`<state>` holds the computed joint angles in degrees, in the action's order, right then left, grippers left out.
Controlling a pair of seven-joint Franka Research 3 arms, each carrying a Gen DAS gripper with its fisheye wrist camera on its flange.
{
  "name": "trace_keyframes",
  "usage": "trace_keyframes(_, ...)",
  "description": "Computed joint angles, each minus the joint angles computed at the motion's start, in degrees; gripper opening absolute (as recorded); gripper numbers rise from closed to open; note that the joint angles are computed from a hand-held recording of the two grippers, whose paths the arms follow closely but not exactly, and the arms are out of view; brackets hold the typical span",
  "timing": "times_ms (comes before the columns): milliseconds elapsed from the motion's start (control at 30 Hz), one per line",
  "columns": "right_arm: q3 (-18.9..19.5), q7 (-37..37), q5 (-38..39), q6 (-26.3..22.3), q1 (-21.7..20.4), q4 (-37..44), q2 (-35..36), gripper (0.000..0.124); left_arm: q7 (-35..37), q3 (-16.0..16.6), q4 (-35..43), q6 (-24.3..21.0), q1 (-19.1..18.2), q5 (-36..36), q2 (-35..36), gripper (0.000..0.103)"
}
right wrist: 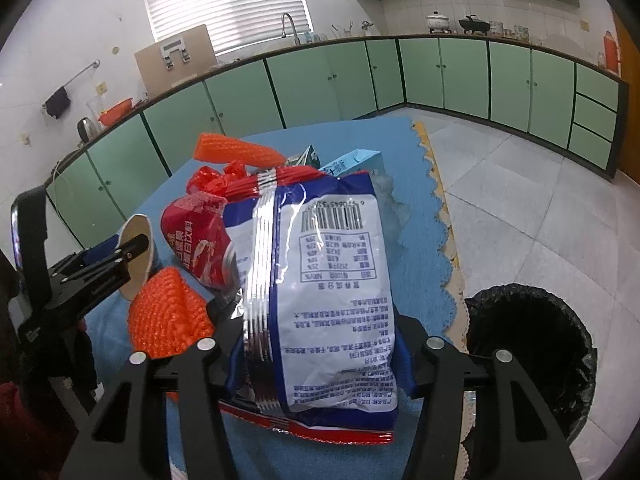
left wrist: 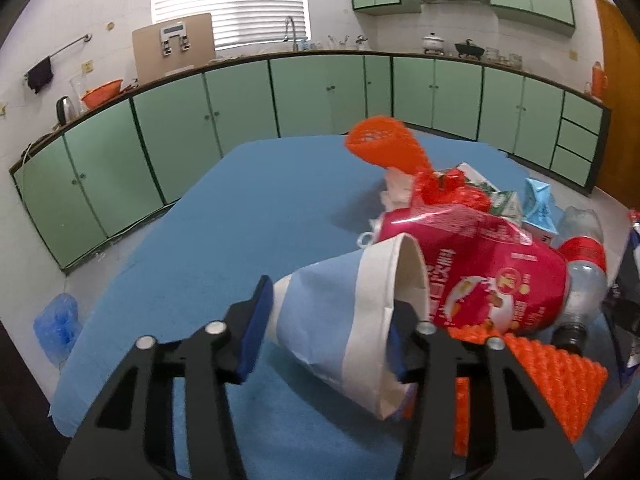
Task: Collect trash
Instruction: 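Carry the cup and snack bag over the black bin and open both grippers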
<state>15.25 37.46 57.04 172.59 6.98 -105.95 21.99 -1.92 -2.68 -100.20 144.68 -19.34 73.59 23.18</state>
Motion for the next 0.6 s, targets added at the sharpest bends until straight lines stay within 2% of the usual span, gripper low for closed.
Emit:
trace_keyframes(67, 0.3, -0.3, 0.4, 0.3, -0.2, 0.0, -0.1, 0.056, -0.4, 0.1, -0.2, 0.0, 0.3, -0.6, -0.2, 0.028)
trace_keyframes(133, 0.5, -0.7, 0.9, 0.2, -0.5, 0.1, -0.2, 0.055, -0.6, 0.2, -0.4, -0.2, 0.4, -0.5, -0.5, 0.012)
trace_keyframes(200, 1.6, -2.8, 2.9, 0.7, -1.3, 0.1, -0.4, 0.052, -1.6, 0.3, -0.8, 0.4, 0.6, 0.2, -1.0, 0.001)
trace_keyframes(433, 3.4, -12.0, 11.9, 2.3, -2.1, 0.6, -2.2, 0.05, -5.2, -0.3, -0.7, -2.4, -0.5, 5.3, -2.7, 0.001)
trace_keyframes(600, 1.6, -16.2, 17.9, 0.6, -1.1, 1.4, -3.8, 0.05, -7.0, -1.1, -0.3, -1.8, -0.3, 7.8, -3.9, 0.001)
